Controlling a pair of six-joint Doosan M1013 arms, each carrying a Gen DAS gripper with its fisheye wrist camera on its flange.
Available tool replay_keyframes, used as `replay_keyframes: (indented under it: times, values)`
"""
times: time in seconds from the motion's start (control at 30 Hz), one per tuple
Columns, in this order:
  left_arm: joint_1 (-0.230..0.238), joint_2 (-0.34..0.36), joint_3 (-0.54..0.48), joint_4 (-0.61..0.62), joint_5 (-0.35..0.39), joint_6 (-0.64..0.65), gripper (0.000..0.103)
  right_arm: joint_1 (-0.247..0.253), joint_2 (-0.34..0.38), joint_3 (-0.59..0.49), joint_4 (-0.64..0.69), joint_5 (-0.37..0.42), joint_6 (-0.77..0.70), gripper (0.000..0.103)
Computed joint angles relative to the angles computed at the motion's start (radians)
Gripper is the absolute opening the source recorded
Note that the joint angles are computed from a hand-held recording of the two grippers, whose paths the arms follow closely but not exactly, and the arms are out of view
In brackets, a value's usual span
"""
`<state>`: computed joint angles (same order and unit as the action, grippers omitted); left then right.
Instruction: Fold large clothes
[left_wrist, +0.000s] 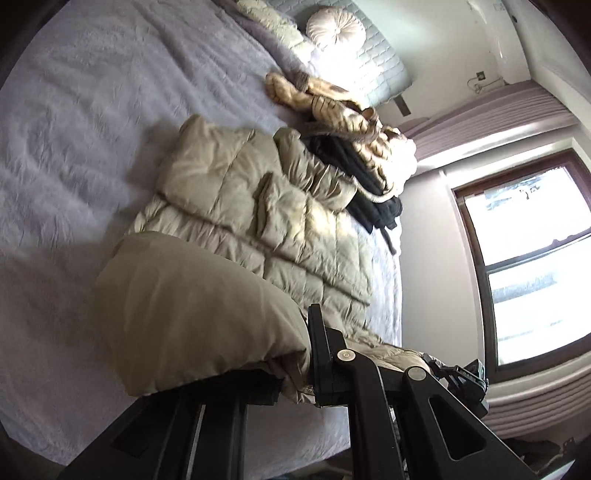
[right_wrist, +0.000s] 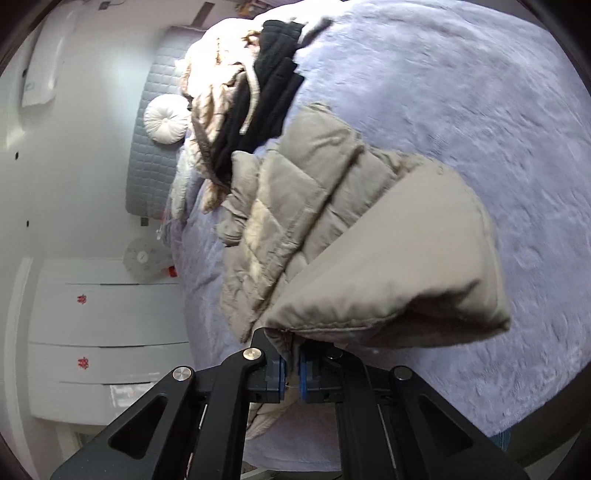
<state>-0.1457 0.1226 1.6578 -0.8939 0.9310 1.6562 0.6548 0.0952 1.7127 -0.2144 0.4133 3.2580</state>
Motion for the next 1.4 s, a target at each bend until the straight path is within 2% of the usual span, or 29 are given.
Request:
replay_keyframes:
  times: [0.13, 0.27, 0.33, 0.4, 0.53, 0.8, 1.0, 1.17, 1.2, 1.27, 1.3, 1.33, 1.4]
  values:
    - [-0.021, 0.018, -0.060, 0.038, -0.092, -0.044, 0.013, -0.082, 0.036, -0.086, 0.256, 0.005, -0.389, 0.005]
    - [-0.048, 0.058, -0.126, 0.160, -0.159, -0.165, 0.013, -0.158, 0.083, -0.163, 0.542, 0.047, -0.764, 0.005]
    - [-0.059, 0.083, -0.160, 0.221, -0.183, -0.220, 0.013, -0.191, 0.120, -0.212, 0.621, 0.098, -0.883, 0.005]
    - [-0.066, 0.115, -0.200, 0.265, -0.190, -0.260, 0.013, -0.213, 0.152, -0.256, 0.657, 0.135, -0.937, 0.005]
    - [-0.067, 0.187, -0.284, 0.300, -0.177, -0.261, 0.013, -0.242, 0.214, -0.330, 0.654, 0.173, -0.980, 0.005]
    - [-0.049, 0.386, -0.481, 0.375, -0.072, -0.285, 0.013, -0.285, 0.364, -0.466, 0.598, 0.273, -0.920, 0.005]
    - [-0.060, 0.522, -0.606, 0.449, 0.007, -0.311, 0.013, -0.307, 0.459, -0.513, 0.568, 0.313, -0.857, 0.005]
    - [-0.067, 0.575, -0.645, 0.477, 0.014, -0.372, 0.015, -0.316, 0.496, -0.511, 0.579, 0.300, -0.814, 0.005]
    - [-0.069, 0.581, -0.651, 0.492, 0.016, -0.392, 0.021, -0.317, 0.499, -0.513, 0.581, 0.299, -0.810, 0.005]
    - [-0.072, 0.576, -0.653, 0.526, 0.014, -0.416, 0.039, -0.319, 0.505, -0.526, 0.583, 0.320, -0.814, 0.007]
    - [-0.076, 0.567, -0.649, 0.557, 0.005, -0.428, 0.070, -0.320, 0.506, -0.536, 0.581, 0.336, -0.820, 0.008]
    - [-0.081, 0.552, -0.641, 0.596, -0.007, -0.446, 0.087, -0.319, 0.504, -0.544, 0.564, 0.347, -0.818, 0.012]
    - [-0.088, 0.520, -0.626, 0.664, -0.033, -0.446, 0.087, -0.310, 0.493, -0.563, 0.488, 0.368, -0.799, 0.029]
